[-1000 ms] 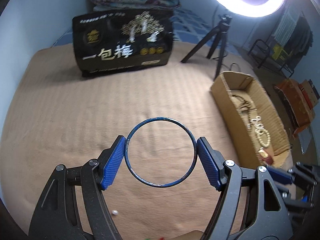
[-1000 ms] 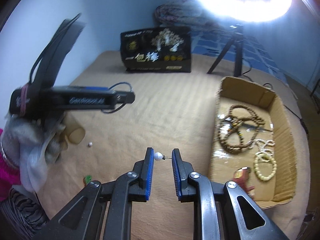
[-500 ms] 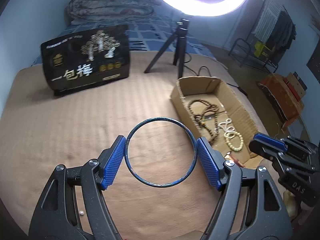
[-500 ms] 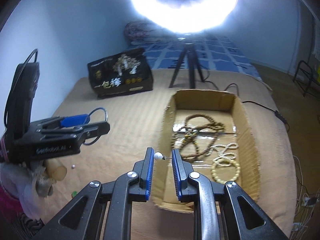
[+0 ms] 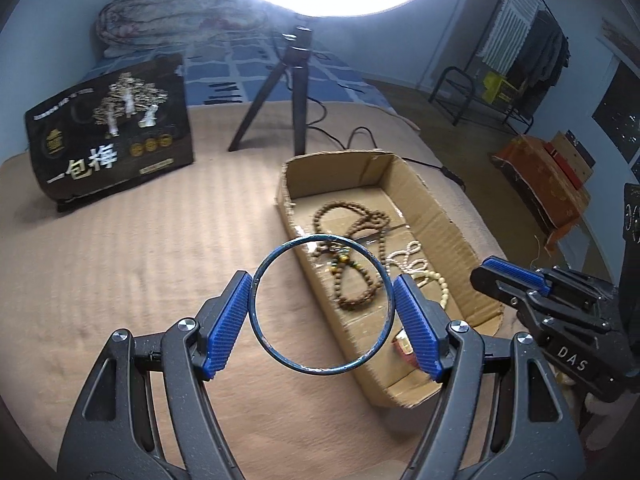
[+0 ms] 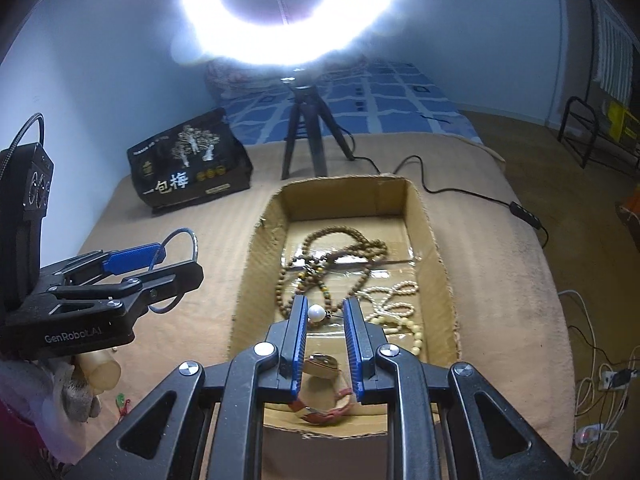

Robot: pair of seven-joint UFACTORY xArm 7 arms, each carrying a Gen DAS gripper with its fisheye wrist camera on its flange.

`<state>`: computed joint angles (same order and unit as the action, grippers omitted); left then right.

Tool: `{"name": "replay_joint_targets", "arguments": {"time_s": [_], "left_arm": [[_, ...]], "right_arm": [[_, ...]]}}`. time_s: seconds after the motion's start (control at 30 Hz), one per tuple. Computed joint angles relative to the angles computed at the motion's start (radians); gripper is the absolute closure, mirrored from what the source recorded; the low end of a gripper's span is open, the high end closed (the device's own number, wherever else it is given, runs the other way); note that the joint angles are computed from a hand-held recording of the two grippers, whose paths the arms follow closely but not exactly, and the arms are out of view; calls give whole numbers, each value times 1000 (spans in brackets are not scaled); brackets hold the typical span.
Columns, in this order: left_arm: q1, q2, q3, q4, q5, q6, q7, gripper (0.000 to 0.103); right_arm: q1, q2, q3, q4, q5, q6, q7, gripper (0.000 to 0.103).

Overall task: Organize jewelry
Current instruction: 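Carry the bangle with the left tool while the right tool carries the earring into the box, then open both tools to drop the bangle and earring in the box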

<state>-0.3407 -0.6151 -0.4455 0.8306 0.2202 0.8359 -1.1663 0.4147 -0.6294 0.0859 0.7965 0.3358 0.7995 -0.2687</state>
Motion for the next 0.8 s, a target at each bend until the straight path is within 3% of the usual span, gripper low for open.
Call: {"name": "replay_joint_targets", "arguments": {"time_s": [0.5,0.67,0.73,0.8], "left_arm": [[-4,157,3,63,66,-78,-33,28],[-22,183,23,71,61,-76,-32,28],[-28,188,29,73,56,-69,-33,28],[-31,189,32,72,57,-66,-39,28]], "right_arm": [[-27,13,-28,-16,-4,28,-44,84],[-41,14,-25,-16,-5,32,-37,51],[-45,8,-23,-20,-8,23,-35,43],[-47,9,-24,-20,-10,24,-35,43]]}}
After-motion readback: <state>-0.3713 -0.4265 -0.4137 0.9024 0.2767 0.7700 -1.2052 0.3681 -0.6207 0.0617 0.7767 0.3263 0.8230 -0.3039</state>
